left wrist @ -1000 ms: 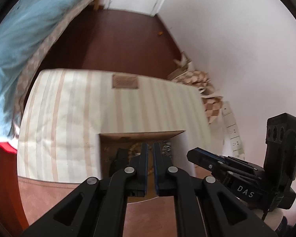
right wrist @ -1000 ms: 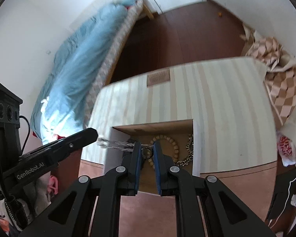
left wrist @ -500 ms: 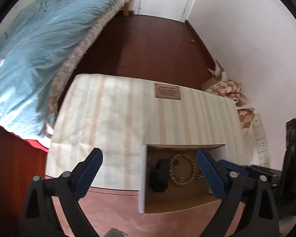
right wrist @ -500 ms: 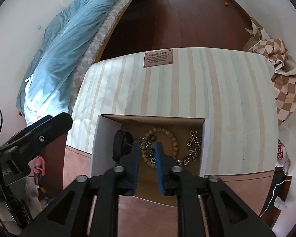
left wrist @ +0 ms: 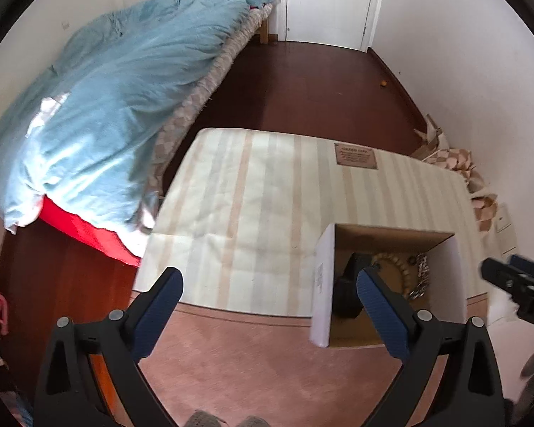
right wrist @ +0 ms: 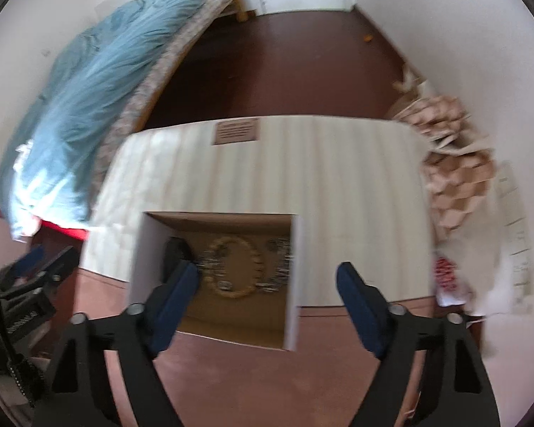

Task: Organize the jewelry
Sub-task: 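Withdraw both tools from the box above the empty mat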

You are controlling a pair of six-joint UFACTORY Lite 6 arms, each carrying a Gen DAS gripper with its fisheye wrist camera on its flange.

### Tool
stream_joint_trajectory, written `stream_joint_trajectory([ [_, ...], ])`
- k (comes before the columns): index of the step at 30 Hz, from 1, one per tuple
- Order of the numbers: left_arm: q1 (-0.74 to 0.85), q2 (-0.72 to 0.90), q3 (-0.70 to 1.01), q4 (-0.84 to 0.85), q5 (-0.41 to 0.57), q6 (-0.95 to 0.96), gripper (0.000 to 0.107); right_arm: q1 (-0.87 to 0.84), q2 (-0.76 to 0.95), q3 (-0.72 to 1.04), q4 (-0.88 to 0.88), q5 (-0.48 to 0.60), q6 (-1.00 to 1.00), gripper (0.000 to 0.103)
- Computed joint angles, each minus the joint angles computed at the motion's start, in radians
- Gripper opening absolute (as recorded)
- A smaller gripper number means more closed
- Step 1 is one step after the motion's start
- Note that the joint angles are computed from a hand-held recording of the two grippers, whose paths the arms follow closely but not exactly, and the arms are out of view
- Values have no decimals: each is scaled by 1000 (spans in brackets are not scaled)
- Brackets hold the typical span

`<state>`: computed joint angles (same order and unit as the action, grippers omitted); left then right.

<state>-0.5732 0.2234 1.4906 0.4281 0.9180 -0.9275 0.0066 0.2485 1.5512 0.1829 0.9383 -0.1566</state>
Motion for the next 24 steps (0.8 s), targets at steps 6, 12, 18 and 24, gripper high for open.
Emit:
stream_joint_trajectory([
  [6, -109, -22, -50, 57, 36, -79, 100, 33, -167, -202, -171, -56, 126, 99],
  [12, -199, -54, -52, 70, 82, -143, 100, 21, -307, -307, -193, -28, 146, 100],
  [18, -322, -126, 4, 118, 210, -215, 100, 5, -493, -325, -204, 53, 158, 101],
  [24, -488, -167, 135, 182, 406, -275, 100, -22, -646, -235, -187, 209, 126, 101],
])
